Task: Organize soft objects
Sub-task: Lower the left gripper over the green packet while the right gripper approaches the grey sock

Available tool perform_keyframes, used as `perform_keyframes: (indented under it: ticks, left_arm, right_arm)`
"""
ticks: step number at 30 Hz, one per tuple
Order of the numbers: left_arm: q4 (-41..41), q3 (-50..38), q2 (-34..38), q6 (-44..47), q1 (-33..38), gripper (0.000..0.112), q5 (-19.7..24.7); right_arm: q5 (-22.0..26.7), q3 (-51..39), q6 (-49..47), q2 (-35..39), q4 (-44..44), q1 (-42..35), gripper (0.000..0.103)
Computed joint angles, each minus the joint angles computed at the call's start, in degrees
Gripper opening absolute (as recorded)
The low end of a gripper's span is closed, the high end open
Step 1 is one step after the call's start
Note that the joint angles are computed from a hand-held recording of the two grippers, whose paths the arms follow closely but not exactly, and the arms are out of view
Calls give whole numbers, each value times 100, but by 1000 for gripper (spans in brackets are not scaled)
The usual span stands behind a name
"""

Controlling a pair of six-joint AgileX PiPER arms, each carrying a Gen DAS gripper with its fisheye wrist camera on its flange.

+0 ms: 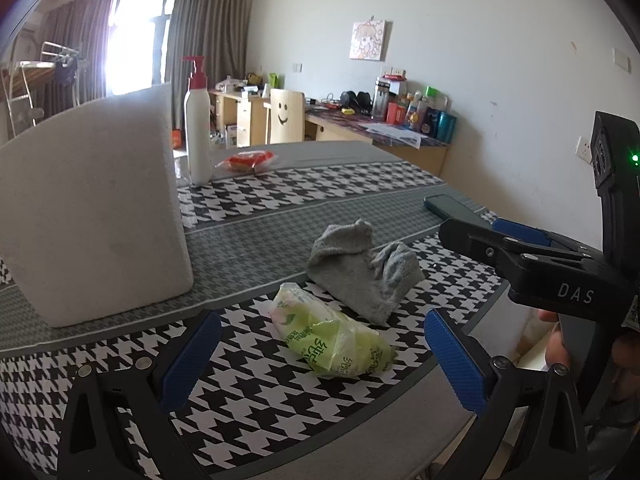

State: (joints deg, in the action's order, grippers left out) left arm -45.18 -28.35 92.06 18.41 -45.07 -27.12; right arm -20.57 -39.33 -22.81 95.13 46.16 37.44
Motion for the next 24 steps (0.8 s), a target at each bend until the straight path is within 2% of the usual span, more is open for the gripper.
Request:
perform_keyframes:
  ticks: [9,14,18,24]
  left_arm:
    - [-160,-338,374,215,53,102,133]
    - [-709,-552,554,745,23,102,159]
    - [-1113,-711,690,1133,-1,102,201]
    - [-1308,-877,879,1328,21,102,237]
  right_arm:
    - [215,-157,396,277,-410,-200,100]
    - [345,-276,370,413,-442,-250,100]
    - [391,-277,746,460,-836,-318,100]
    - [480,-348,1150,608,-1287,-415,100]
